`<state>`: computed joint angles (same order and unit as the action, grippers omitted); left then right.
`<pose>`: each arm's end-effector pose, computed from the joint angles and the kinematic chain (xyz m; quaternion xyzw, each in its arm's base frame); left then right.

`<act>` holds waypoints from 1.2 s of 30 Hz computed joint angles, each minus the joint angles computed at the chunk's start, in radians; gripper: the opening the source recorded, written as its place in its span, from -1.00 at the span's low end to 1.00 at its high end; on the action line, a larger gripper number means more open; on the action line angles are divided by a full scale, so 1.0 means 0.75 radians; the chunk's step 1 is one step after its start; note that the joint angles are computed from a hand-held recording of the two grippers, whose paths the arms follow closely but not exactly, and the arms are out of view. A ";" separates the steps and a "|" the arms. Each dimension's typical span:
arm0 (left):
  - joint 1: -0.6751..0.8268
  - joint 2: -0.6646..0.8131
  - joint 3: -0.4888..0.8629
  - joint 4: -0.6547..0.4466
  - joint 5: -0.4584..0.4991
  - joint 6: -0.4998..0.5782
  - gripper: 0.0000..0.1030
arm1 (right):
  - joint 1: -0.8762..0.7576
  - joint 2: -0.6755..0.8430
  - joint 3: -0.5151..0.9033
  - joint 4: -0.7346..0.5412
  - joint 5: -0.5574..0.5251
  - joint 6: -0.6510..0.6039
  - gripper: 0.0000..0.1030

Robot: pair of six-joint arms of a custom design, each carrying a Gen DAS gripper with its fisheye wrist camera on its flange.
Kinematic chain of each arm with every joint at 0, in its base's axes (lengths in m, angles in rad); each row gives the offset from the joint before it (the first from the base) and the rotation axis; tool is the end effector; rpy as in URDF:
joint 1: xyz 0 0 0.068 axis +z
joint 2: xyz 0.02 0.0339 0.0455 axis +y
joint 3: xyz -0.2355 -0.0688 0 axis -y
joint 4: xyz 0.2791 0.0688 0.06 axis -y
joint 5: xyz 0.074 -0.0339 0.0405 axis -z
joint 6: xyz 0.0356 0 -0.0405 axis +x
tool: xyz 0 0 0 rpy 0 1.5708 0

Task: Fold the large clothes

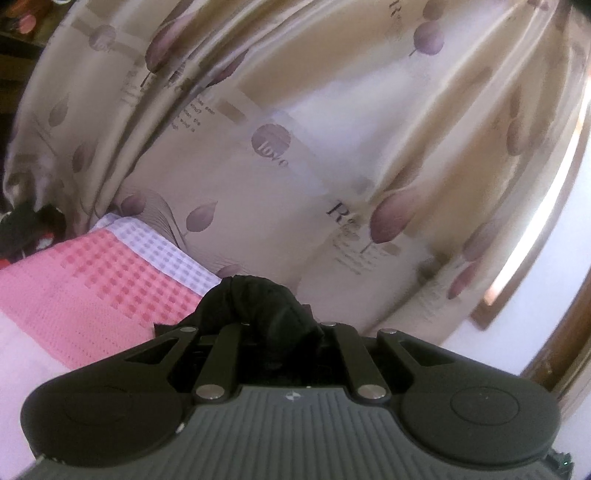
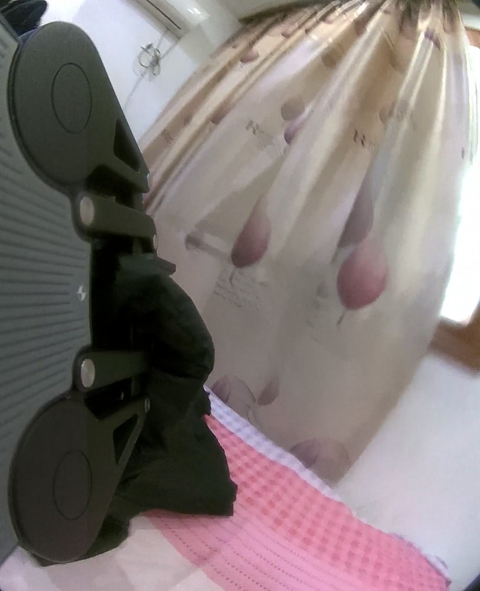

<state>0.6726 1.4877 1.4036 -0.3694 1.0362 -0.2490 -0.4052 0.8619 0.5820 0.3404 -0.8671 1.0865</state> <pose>0.3057 0.2043 0.3442 -0.0925 0.7766 -0.3138 0.5385 0.2389 -0.0730 0.2787 0.1974 0.6644 0.4922 0.5266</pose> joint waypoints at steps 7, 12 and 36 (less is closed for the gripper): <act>-0.142 0.112 0.039 0.107 -0.207 -0.021 -0.73 | 0.062 0.343 0.175 0.019 0.127 -0.032 -0.58; -0.203 0.177 0.074 0.125 -0.294 0.000 -0.72 | 0.088 0.506 0.245 0.031 0.194 -0.026 -0.55; -0.350 0.065 -0.132 0.346 -0.480 0.090 0.93 | 0.211 0.507 0.343 -0.153 0.353 -0.331 0.84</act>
<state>0.4100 1.5363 1.3048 -0.1098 0.6759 -0.1813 -0.2469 1.2421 0.8395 0.2253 -0.6024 0.8380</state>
